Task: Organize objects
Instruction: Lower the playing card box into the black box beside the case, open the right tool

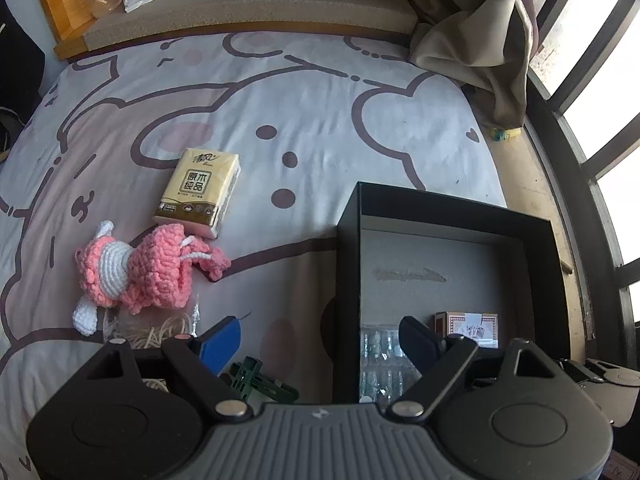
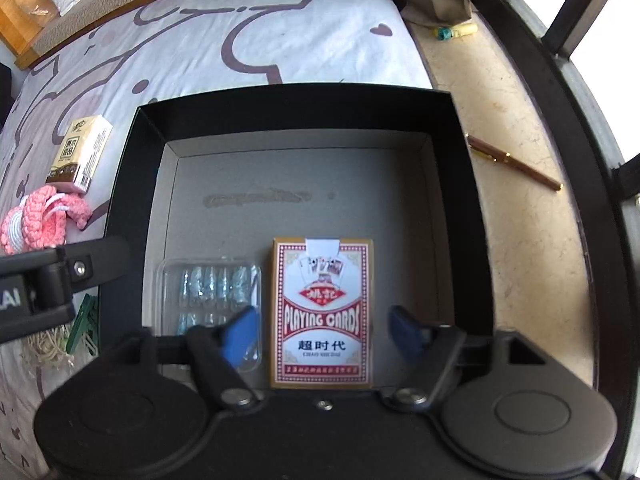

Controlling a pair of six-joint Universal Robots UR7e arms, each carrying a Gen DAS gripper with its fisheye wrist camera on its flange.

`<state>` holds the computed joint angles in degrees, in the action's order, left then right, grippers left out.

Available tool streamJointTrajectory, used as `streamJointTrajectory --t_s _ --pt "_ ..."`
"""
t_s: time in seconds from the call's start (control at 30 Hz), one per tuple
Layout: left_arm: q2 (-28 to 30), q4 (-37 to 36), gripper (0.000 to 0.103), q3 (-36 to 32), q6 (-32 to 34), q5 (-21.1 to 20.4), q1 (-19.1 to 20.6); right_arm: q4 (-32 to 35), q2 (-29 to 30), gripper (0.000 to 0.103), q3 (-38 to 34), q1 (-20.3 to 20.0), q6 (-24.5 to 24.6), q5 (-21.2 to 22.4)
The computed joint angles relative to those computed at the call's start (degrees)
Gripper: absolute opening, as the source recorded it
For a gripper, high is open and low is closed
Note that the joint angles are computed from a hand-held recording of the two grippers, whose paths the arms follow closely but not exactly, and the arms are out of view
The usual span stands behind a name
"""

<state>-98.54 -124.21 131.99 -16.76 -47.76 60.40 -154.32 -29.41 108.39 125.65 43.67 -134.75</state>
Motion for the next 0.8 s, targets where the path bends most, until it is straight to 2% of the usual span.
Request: streamJointTrajectory --t_s 0.07,0.2,0.3,0.33,0.5,0.63,0.8 --pt "-0.03 -0.14 0.086 0.08 0.06 0.0 -0.02 -0.56 -0.24 0.074 0.24 0.17 0.52 -0.41" --pt "0.15 -0.54 0.086 0.2 0.31 0.11 0.01 -3.41 -1.1 0.052 1.9 -0.62 3.38 -0.08" --pt "0.34 -0.83 0.086 0.22 0.3 0.35 0.09 -5.03 -1.64 0.045 3.09 -1.27 5.78 -0.15" --pt "0.42 -0.88 0.086 0.21 0.32 0.42 0.13 -5.58 -1.79 0.039 3.4 -1.38 6.37 -0.44" --pt "0.77 -1.39 0.086 0.41 0.92 0.81 0.01 -6.57 -1.94 0.023 3.98 -1.28 9.65 -3.7" --pt "0.99 -1.9 0.086 0.73 1.68 1.37 -0.24 -14.84 -1.54 0.019 6.0 -2.09 10.18 -3.79" --pt "1.3 -2.4 0.086 0.94 2.58 2.09 -0.08 -23.32 -0.44 0.02 7.7 -3.13 12.78 -3.52"
